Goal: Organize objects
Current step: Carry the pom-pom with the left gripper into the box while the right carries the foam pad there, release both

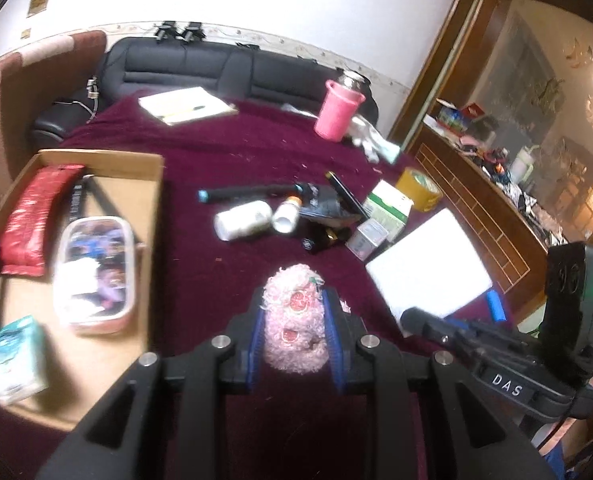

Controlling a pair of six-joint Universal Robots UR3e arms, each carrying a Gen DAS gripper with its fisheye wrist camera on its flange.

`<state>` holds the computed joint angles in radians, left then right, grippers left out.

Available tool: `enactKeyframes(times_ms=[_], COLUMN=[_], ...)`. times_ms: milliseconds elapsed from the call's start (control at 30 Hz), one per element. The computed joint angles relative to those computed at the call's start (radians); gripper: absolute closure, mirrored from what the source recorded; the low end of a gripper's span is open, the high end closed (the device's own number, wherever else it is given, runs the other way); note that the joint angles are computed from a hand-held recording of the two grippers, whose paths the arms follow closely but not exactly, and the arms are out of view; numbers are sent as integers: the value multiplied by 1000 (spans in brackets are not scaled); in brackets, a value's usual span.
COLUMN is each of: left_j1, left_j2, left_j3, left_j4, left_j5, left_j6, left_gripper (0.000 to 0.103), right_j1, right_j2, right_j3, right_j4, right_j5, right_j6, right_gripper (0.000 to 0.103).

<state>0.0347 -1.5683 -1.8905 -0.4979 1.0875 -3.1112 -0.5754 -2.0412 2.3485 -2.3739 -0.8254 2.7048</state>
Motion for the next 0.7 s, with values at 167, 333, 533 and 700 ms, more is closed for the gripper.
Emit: enactKeyframes(times_ms=[167, 333, 533, 700], left_j1=[166, 360, 446, 465], left_j2=[138, 188, 131, 80], left_j3=[-109, -165, -164, -148], left_j4=[-38, -98, -105, -88], left_j5=[-71, -155, -180, -163], left_j6=[58, 111, 135, 132], left_gripper=[77, 77, 77, 77], right_j1=[161, 372, 567, 667], right_j2=[52, 238, 560, 811], right_j3=[-42, -195, -524, -829], right_j4=[-78, -179, -178, -110], right_j5=[-61, -163, -237, -264], right_j6=[100, 229, 358, 444], right_gripper=[88, 88, 88, 88])
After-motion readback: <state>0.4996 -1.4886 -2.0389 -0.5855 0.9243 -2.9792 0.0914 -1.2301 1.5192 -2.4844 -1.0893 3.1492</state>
